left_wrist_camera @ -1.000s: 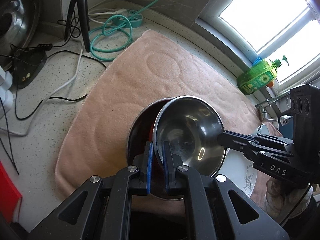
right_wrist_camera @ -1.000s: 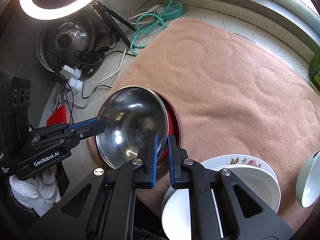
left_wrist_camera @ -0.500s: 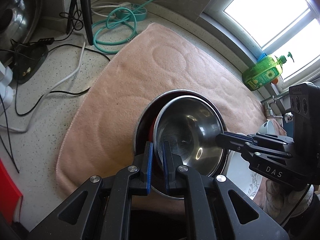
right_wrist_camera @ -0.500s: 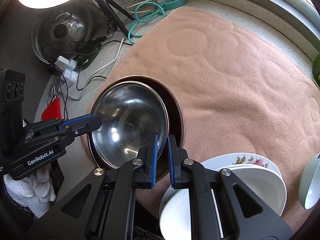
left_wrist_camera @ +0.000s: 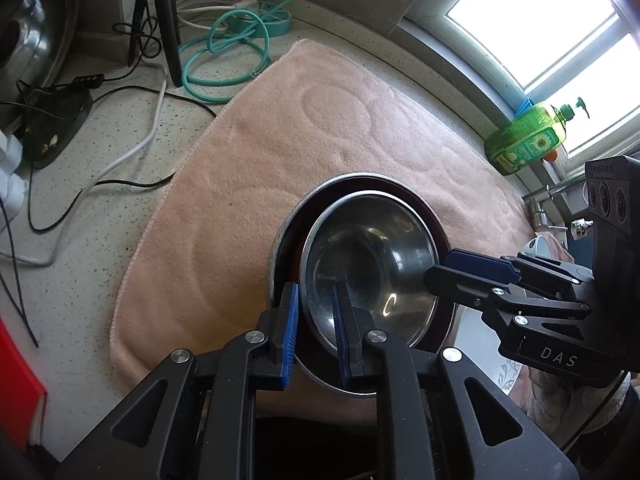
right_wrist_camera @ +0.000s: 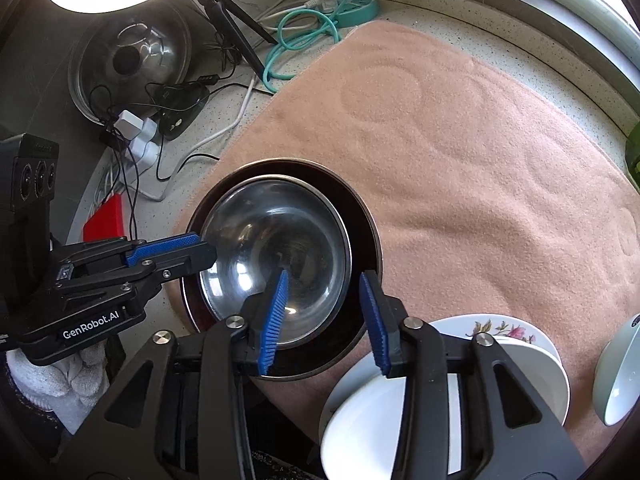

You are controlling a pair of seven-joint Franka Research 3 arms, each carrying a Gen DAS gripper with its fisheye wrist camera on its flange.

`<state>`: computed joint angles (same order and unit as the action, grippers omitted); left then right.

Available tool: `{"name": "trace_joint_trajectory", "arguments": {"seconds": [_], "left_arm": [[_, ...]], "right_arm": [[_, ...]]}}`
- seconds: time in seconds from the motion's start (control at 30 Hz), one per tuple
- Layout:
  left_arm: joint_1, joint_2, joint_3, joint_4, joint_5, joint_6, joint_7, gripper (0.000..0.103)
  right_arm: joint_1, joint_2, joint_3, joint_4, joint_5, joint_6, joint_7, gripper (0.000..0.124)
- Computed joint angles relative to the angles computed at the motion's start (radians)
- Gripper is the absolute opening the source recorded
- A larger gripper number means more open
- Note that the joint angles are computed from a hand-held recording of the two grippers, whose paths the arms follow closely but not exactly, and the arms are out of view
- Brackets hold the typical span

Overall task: Organize plates and bowls
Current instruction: 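Open both grippers to release the red-bottomed bowl, then move both open grippers toward the white bowl on the towel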

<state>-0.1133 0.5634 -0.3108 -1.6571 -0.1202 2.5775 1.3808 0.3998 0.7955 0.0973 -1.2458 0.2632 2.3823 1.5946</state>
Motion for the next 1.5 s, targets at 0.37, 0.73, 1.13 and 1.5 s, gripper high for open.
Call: {"name": "trace_joint_trajectory", "arguments": {"seconds": [0.37,0.73,1.13,1.5], "left_arm": [[0.004,-0.036,-0.003,-0.033,-0.001,0.051,0.006,0.044],[-0.042,-0.032,0.037,0.008,0.104,0.069,-0.062,0.071],[-0.103,0.053,0.035,0.169,0.174,-0.005,-0.067,0.077],[-0.177,0.198,0.007,0.391,0.161,-0.07,-0.023,0.077]], "right_arm": [[-0.02,-0.1,0.001,-0.135,0.033,0.119,-0.003,0.073],[-0.04,-0.233,-0.027,-0.312,0.029,0.251,0.057,0.084],[-0.074,-0.385,-0.07,-0.524,-0.004,0.366,0.147,0.084],[-0.125,-0.52,-0.12,-0.741,-0.044,0.462,0.271,0.084]]}}
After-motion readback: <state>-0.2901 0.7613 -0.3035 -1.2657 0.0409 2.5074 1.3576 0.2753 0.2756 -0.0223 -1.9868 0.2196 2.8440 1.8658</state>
